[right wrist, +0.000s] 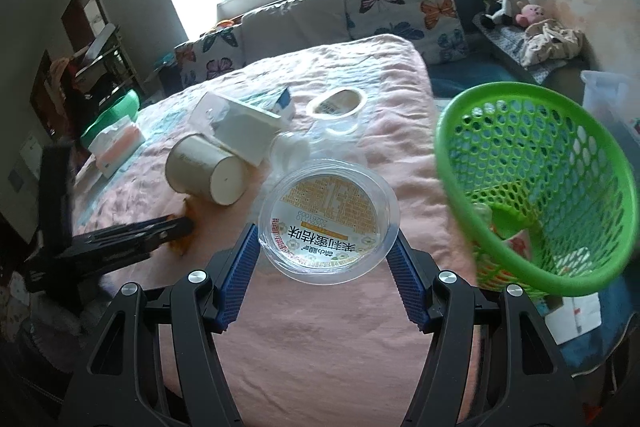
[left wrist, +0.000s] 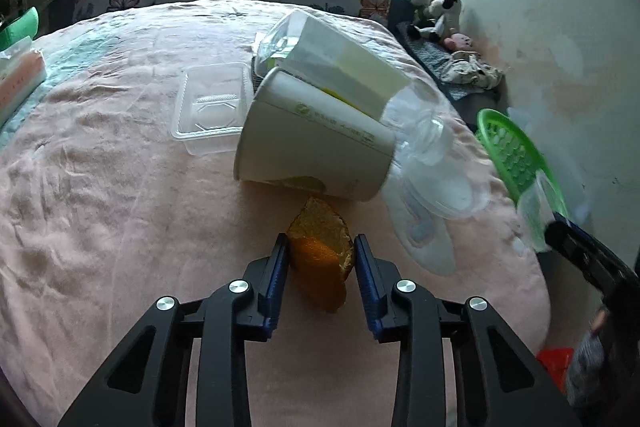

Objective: Collect trash
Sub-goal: 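Grasp the clear plastic cup with the right tool while the left tool grasps the bread crust, then drop the plastic cup into the green basket with the right tool while the left drops the crust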

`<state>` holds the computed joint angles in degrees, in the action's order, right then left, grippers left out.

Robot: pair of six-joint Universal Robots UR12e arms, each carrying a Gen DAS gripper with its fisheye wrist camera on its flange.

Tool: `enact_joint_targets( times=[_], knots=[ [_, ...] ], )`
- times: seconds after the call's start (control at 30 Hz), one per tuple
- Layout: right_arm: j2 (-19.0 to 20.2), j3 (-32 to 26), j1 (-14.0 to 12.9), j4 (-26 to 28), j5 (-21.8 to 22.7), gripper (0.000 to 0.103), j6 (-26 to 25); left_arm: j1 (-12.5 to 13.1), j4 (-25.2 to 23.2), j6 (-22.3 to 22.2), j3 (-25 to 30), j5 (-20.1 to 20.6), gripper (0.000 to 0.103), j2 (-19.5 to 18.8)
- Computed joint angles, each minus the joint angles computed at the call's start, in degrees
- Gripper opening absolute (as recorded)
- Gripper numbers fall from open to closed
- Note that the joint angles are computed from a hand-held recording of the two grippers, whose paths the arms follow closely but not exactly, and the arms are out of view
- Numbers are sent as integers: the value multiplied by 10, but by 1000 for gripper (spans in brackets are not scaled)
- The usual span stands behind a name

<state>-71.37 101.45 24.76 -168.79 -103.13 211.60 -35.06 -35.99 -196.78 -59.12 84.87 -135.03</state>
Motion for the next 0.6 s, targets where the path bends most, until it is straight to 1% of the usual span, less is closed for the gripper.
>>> enact_joint_targets(
  times=[0.13, 0.3, 0.5, 0.6],
  knots=[
    [-9, 9, -5, -1, -18, 64, 10, -1, 16, 13, -9, -20, 32, 9],
    [-23, 26, -18, 2, -45, 64, 35, -6, 23, 35, 9, -42, 31, 6],
    [-41, 47, -37, 22, -74, 64, 60, -14, -1, 54, 70, -65, 31, -20],
    [-46, 56, -45, 33, -79, 64, 68, -22, -26, 75, 121, -70, 31, -44]
  ],
)
